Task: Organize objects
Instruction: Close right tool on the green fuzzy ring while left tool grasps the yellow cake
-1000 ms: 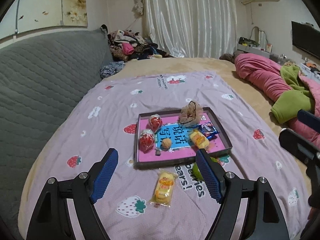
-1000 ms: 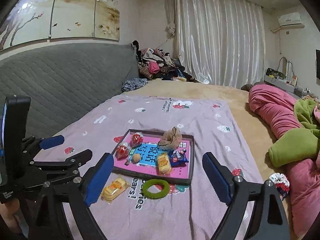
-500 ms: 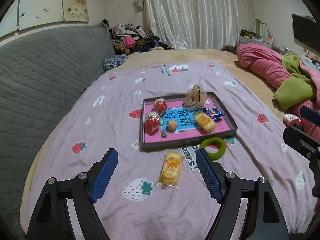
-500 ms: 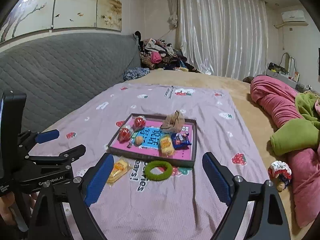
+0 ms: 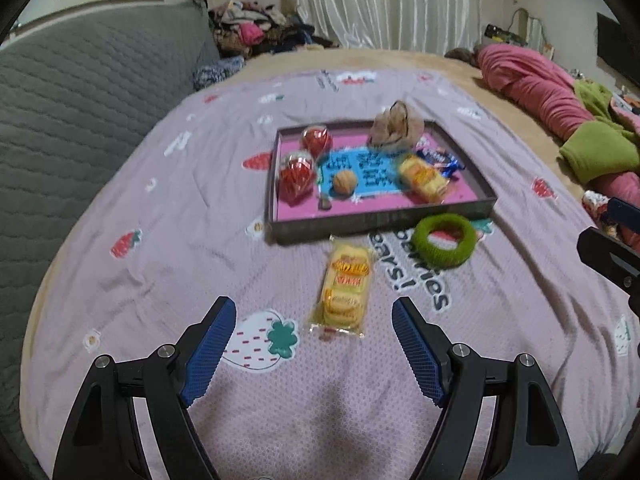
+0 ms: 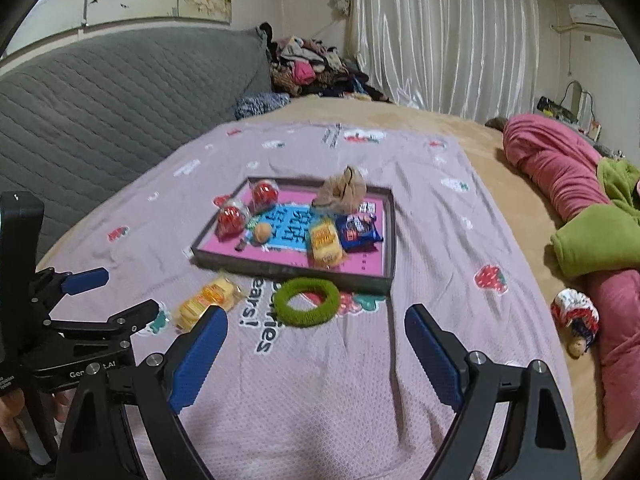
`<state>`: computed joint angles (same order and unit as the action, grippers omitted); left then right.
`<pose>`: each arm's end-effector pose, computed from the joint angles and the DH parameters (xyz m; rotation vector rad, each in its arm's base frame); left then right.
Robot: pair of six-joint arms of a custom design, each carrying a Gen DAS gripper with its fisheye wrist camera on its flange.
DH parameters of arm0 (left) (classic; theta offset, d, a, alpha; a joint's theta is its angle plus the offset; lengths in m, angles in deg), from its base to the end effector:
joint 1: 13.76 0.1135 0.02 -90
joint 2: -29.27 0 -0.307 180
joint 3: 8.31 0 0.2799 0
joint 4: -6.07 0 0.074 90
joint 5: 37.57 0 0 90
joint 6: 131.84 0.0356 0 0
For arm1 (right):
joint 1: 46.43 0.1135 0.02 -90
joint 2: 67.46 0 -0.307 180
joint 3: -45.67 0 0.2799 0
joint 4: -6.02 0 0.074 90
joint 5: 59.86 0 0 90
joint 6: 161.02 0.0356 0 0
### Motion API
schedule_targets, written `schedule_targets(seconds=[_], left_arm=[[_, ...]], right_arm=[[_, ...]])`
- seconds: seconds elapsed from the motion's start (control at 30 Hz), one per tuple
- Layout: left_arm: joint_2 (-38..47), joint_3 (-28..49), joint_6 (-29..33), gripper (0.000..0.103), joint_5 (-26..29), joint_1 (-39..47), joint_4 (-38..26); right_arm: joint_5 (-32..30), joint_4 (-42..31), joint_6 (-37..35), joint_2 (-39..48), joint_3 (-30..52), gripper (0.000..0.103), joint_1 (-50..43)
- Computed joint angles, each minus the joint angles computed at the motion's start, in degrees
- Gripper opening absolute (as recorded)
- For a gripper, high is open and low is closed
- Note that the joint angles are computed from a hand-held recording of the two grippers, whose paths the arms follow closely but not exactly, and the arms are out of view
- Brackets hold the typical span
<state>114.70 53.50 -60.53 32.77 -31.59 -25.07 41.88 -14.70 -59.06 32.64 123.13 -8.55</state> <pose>0.3026 -0.0848 0.2196 -0.1533 2.4501 0.1594 0.3291 0.2468 0.2333 -0.4191 2.2785 0.2046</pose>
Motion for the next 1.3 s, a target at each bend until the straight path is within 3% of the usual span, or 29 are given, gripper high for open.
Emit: schedule_targets(seconds=[0.43, 1.3], left_arm=[[9.18, 2.12, 0.95, 0.082, 6.47, 3.10, 3.89], [25.12, 12.12, 1.84, 0.081, 10.74, 5.80, 6.94]], right_arm=[[-1.21, -2.34, 1.22, 9.43, 5.49, 0.090, -1.83], [-4.08, -8.60, 1.86, 31.00, 27.47, 0.090, -5.92]])
